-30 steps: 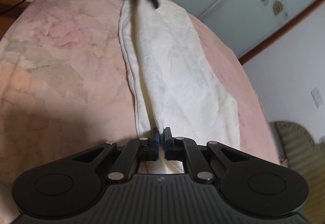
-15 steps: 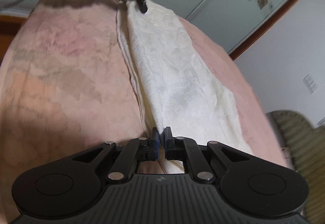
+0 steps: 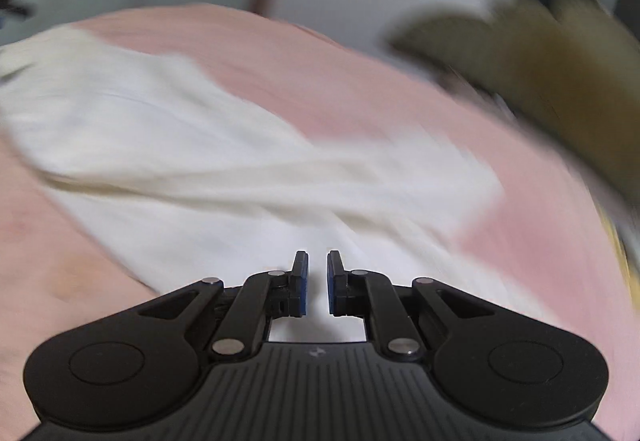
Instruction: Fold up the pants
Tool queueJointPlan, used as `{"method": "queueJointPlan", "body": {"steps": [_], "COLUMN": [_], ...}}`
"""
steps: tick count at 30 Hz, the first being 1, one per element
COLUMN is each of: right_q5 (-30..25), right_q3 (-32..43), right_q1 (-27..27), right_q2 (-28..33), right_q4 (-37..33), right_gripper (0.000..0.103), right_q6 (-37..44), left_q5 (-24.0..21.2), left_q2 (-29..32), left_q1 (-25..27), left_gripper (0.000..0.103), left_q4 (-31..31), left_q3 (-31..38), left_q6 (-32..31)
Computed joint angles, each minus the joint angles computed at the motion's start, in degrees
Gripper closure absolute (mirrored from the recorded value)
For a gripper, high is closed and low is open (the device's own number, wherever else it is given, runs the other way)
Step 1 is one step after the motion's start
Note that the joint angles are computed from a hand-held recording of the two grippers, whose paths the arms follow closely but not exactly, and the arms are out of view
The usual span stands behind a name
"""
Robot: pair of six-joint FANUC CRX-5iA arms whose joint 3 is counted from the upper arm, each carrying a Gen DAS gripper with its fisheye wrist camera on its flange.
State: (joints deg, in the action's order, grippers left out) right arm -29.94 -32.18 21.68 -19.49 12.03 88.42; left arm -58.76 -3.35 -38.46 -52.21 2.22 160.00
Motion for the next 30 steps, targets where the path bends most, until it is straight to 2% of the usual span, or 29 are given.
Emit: {"method": "queueJointPlan", "body": {"steps": [2,4,6,8,11,15,17,18,19,21,25,28,30], "right_q5": [-3.6,-6.2,-7.6,-6.0,-1.2,2.5,2.4,2.1,2.2,2.5,-1.2,-8.4,-11.8], "right_q3": [1.7,2.8,4.0,4.4,5.6,12.8,19.0,21.9,24.4,28.8,37.2,46.5,51.3], "right_q1": [-3.1,-6.1,-7.6,-8.4,-7.6,-7.3,-7.2,-7.0,-6.4,-4.6,-2.4,-2.6,-3.1], "right_q2": [0.0,-1.6,-2.2,-2.4,-0.8,6.5,12.1,14.9,17.7,23.8,35.2,43.4,46.9], "right_q4": [-6.2,-13.7,-17.1,-18.5,-14.1,-15.9,-19.8,-20.6,-20.0,-14.1,0.0,2.0,0.9], "right_gripper": [0.094,0.094,0.093,0.093,0.093,0.090,0.070,0.064,0.058,0.058,0.058,0.058,0.045], "right_q6": [3.7,9.1,10.1,8.8,2.2,3.4,6.9,7.2,6.4,1.6,-11.6,-18.1,-20.4], "left_q5": [10.9,21.0,26.6,28.2,27.3,24.6,24.6,24.4,24.2,25.3,28.9,30.9,31.2], "left_q2": [1.9,4.2,7.7,11.3,16.0,19.0,20.1,20.4,20.9,20.8,20.4,20.2,20.0], "left_q1": [3.9,8.3,10.7,10.5,8.9,5.0,3.3,2.6,1.8,1.8,3.8,4.7,4.8], "left_gripper": [0.023,0.023,0.023,0.023,0.023,0.022,0.022,0.022,0.022,0.022,0.018,0.015,0.015], "left_q4": [10.6,24.6,37.6,42.3,42.4,33.0,27.8,26.0,24.2,24.1,29.8,32.4,32.7], "left_q3": [-0.2,-1.7,-2.3,-0.7,3.5,7.5,8.4,8.9,9.6,9.0,6.7,5.3,4.9], "left_q6": [-11.1,-24.3,-37.2,-43.1,-45.6,-40.9,-38.7,-38.1,-37.2,-37.6,-41.4,-43.5,-43.7]}}
